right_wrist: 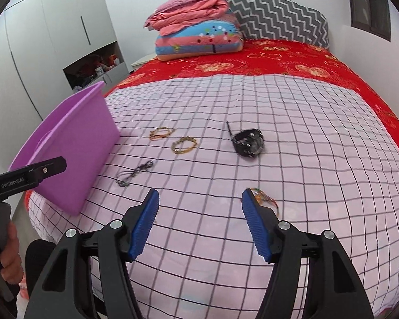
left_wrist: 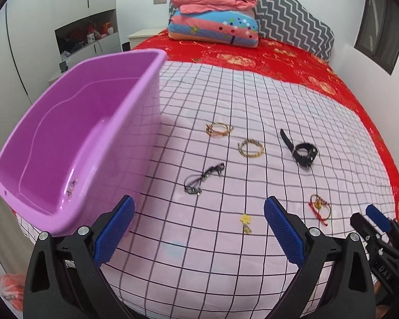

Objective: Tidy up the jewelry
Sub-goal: 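Withdraw both open tools from the tub back over the bed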

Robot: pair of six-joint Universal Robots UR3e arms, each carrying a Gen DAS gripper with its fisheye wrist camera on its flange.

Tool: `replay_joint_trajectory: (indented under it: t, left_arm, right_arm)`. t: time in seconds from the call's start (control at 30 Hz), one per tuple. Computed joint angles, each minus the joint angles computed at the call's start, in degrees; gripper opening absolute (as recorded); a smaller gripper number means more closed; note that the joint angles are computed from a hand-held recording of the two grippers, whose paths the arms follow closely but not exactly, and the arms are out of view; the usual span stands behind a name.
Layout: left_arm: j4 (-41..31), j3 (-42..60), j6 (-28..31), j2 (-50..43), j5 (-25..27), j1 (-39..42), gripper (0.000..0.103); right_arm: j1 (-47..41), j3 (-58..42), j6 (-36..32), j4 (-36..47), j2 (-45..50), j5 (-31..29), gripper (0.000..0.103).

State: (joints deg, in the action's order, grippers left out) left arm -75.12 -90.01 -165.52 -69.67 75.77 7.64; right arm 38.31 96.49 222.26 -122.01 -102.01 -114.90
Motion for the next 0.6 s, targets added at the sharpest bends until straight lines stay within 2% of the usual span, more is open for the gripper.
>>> replay_joint_trajectory:
  t: [0.23, 0.6]
  left_arm:
    - [6.68, -8.88, -3.84, -0.79, 4.83, -6.94, 0.096]
    - [21.54, -20.94, -7.77, -7.36, 10.38, -14.34, 0.096]
  right_arm:
    - [-4.43, 10.35, -0.29, -2.00, -5.55, 2.48, 0.062]
    - [-12.86, 26.59, -5.40, -11.66, -9.85, 6.90, 0.062]
